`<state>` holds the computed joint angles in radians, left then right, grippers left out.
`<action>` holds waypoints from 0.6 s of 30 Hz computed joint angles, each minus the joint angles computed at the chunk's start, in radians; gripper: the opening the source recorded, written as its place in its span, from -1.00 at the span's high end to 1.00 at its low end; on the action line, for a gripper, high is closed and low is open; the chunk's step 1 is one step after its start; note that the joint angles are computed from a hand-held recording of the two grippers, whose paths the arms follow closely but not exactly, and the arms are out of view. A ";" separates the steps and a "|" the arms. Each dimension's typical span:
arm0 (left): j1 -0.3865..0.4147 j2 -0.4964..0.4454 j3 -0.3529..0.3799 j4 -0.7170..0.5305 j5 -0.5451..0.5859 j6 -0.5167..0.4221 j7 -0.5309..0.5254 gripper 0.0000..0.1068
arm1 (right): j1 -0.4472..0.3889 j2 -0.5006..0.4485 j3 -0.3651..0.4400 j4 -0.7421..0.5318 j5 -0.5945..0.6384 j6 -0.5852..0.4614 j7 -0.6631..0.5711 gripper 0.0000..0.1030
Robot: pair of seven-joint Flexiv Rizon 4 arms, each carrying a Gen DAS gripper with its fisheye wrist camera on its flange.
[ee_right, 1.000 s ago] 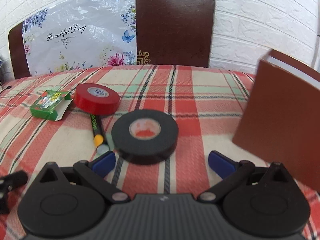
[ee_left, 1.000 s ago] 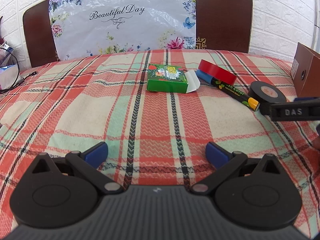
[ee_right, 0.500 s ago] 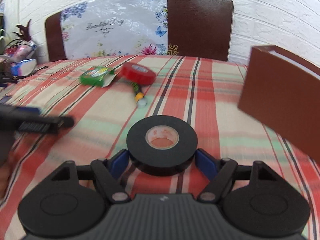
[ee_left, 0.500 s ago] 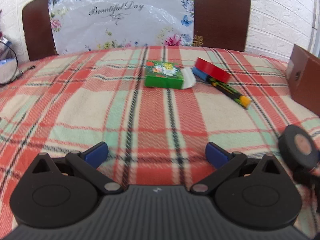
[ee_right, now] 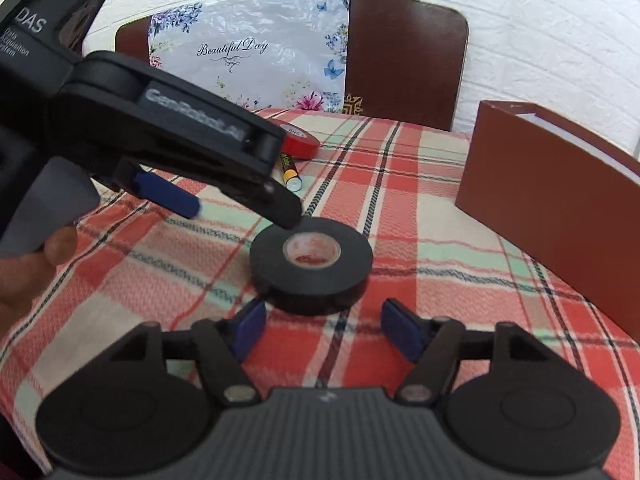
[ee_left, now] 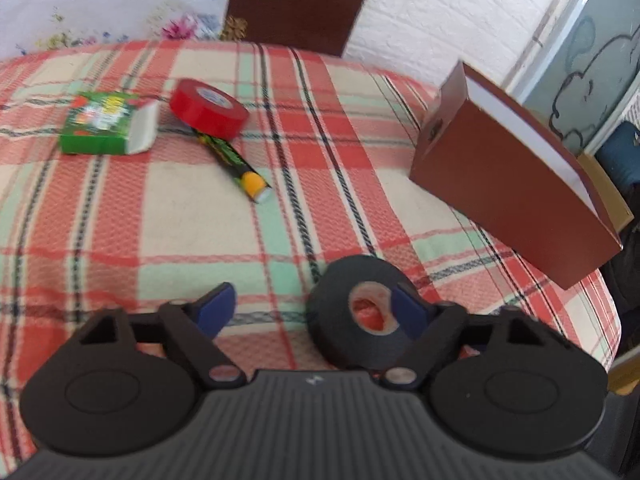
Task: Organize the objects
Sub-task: 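Carry the black tape into the brown box and open the right gripper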
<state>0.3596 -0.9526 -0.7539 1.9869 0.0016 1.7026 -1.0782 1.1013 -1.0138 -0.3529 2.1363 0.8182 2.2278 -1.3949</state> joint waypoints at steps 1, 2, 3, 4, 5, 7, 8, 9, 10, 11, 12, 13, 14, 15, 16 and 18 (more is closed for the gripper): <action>-0.031 0.012 0.027 -0.017 -0.012 -0.030 -0.003 -0.22 | -0.037 0.011 0.018 -0.004 -0.041 -0.001 -0.001 -0.53; -0.064 0.019 0.057 -0.022 -0.012 -0.002 -0.003 -0.16 | -0.083 0.018 0.049 -0.007 -0.089 0.015 0.003 -0.54; -0.092 0.026 0.084 -0.025 -0.009 0.020 -0.003 0.04 | -0.130 0.022 0.080 -0.013 -0.135 0.032 0.008 -0.52; -0.104 0.036 0.095 -0.026 -0.011 0.013 -0.007 0.31 | -0.159 0.017 0.100 -0.022 -0.157 0.050 0.012 -0.53; -0.114 0.049 0.103 -0.022 -0.022 0.008 -0.020 0.33 | -0.174 0.016 0.111 -0.027 -0.165 0.064 0.011 -0.51; -0.114 0.068 0.093 -0.009 -0.022 0.034 -0.040 0.34 | -0.185 0.004 0.135 -0.031 -0.146 0.131 0.014 -0.51; -0.095 0.065 0.062 -0.006 -0.006 0.047 -0.036 0.34 | -0.178 -0.009 0.137 -0.037 -0.109 0.177 0.008 -0.51; -0.077 0.059 0.030 -0.006 0.015 0.061 -0.029 0.34 | -0.160 -0.024 0.127 -0.046 -0.059 0.215 -0.009 -0.51; -0.064 0.053 -0.003 -0.012 0.038 0.072 -0.021 0.34 | -0.131 -0.042 0.104 -0.062 0.010 0.247 -0.038 -0.51; -0.065 0.047 -0.025 -0.024 0.058 0.085 -0.015 0.34 | -0.103 -0.059 0.076 -0.082 0.084 0.274 -0.075 -0.51; -0.069 0.038 -0.049 -0.040 0.081 0.095 -0.006 0.33 | -0.083 -0.072 0.050 -0.104 0.155 0.297 -0.117 -0.51; -0.076 0.028 -0.069 -0.060 0.102 0.100 0.006 0.33 | -0.073 -0.082 0.026 -0.126 0.221 0.319 -0.159 -0.51; -0.095 0.018 -0.081 -0.087 0.121 0.103 0.023 0.33 | -0.076 -0.089 0.011 -0.146 0.271 0.345 -0.192 -0.51; -0.118 0.006 -0.090 -0.116 0.135 0.106 0.037 0.32 | -0.088 -0.093 -0.001 -0.162 0.308 0.373 -0.214 -0.51; -0.140 -0.008 -0.097 -0.147 0.145 0.109 0.050 0.32 | -0.107 -0.093 -0.006 -0.173 0.333 0.393 -0.231 -0.51; -0.195 -0.040 -0.100 -0.217 0.149 0.102 0.073 0.32 | -0.156 -0.081 -0.012 -0.193 0.363 0.408 -0.258 -0.50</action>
